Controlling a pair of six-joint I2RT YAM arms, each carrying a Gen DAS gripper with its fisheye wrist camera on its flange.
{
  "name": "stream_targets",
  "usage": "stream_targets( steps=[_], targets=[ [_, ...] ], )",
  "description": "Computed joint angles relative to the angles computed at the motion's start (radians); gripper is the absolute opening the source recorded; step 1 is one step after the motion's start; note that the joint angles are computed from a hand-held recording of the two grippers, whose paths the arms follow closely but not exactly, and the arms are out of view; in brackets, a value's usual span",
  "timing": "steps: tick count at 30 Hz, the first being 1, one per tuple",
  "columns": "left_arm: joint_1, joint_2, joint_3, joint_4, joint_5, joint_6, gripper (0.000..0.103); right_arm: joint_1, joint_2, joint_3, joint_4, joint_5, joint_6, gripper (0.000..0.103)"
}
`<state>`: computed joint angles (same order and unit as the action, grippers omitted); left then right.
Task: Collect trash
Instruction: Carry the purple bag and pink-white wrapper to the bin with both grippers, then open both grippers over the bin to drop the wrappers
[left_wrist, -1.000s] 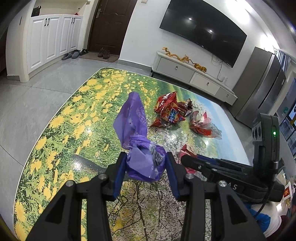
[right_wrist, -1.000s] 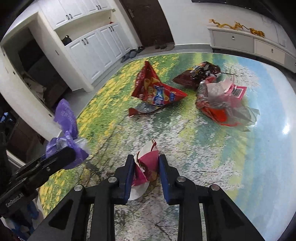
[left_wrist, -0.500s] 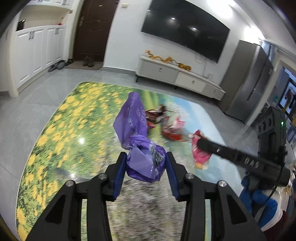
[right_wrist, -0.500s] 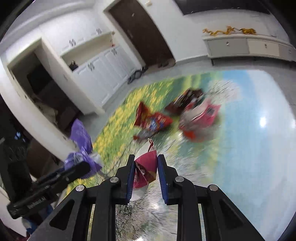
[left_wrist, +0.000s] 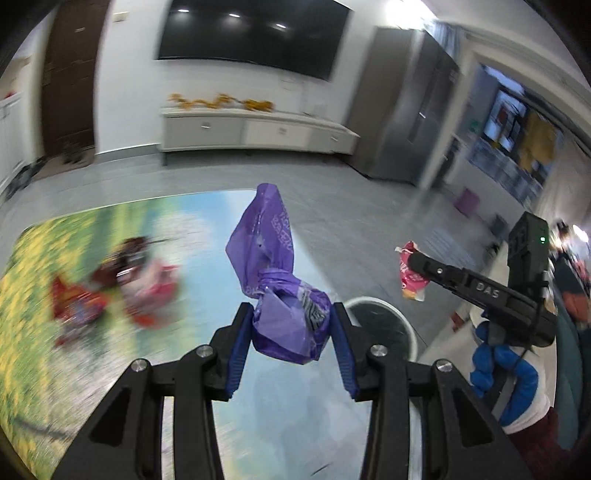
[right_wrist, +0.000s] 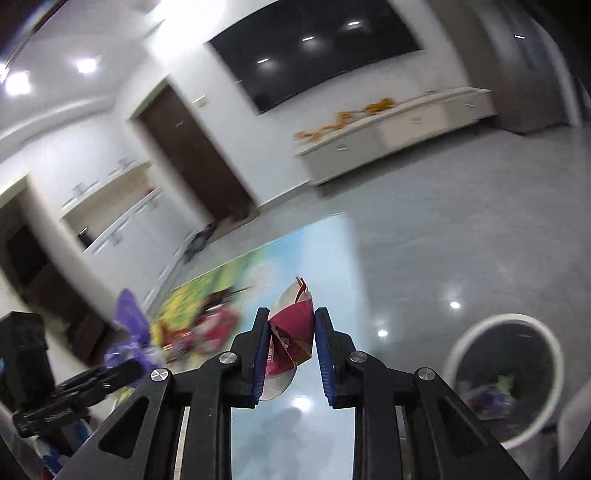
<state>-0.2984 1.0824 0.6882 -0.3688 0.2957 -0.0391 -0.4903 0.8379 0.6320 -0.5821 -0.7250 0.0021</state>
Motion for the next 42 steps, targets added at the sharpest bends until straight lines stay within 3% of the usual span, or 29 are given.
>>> stream_targets(
  steps=[3, 8, 17, 20, 22, 24, 26, 33, 42],
  targets=[
    [-0.175, 0.173, 0.085, 0.067, -0.082, -0.053, 0.040, -0.220, 0.126, 0.021, -0.022, -0.055, -0.156, 0.023],
    [-0.358, 0.456, 0.267, 0.114, -0.148, -0.092, 0.040, -0.420, 0.351, 0.044, 0.035, -0.037, -0.289, 0.023],
    [-0.512, 0.839, 0.592, 0.085, -0.206, -0.120, 0.042, -0.513, 0.608, 0.070, 0.157, 0.029, -0.327, 0.026],
    [-0.525, 0.915, 0.662, 0.080, -0.168, -0.151, 0.046, -0.543, 0.668, 0.085, 0.172, 0.039, -0.352, 0.029],
    [-0.529, 0.943, 0.689, 0.085, -0.157, -0.167, 0.058, -0.553, 0.686, 0.091, 0.178, 0.052, -0.358, 0.030],
    [-0.531, 0.952, 0.700, 0.087, -0.152, -0.182, 0.062, -0.560, 0.696, 0.093, 0.187, 0.061, -0.353, 0.037],
    [-0.530, 0.952, 0.703, 0.085, -0.143, -0.191, 0.062, -0.570, 0.696, 0.092, 0.191, 0.063, -0.350, 0.041],
    [-0.522, 0.884, 0.627, 0.100, -0.187, -0.195, 0.062, -0.584, 0.670, 0.081, 0.180, 0.054, -0.341, 0.041],
    [-0.489, 0.672, 0.429, 0.133, -0.245, -0.170, 0.062, -0.615, 0.554, 0.079, 0.069, 0.004, -0.358, 0.042]
  ],
)
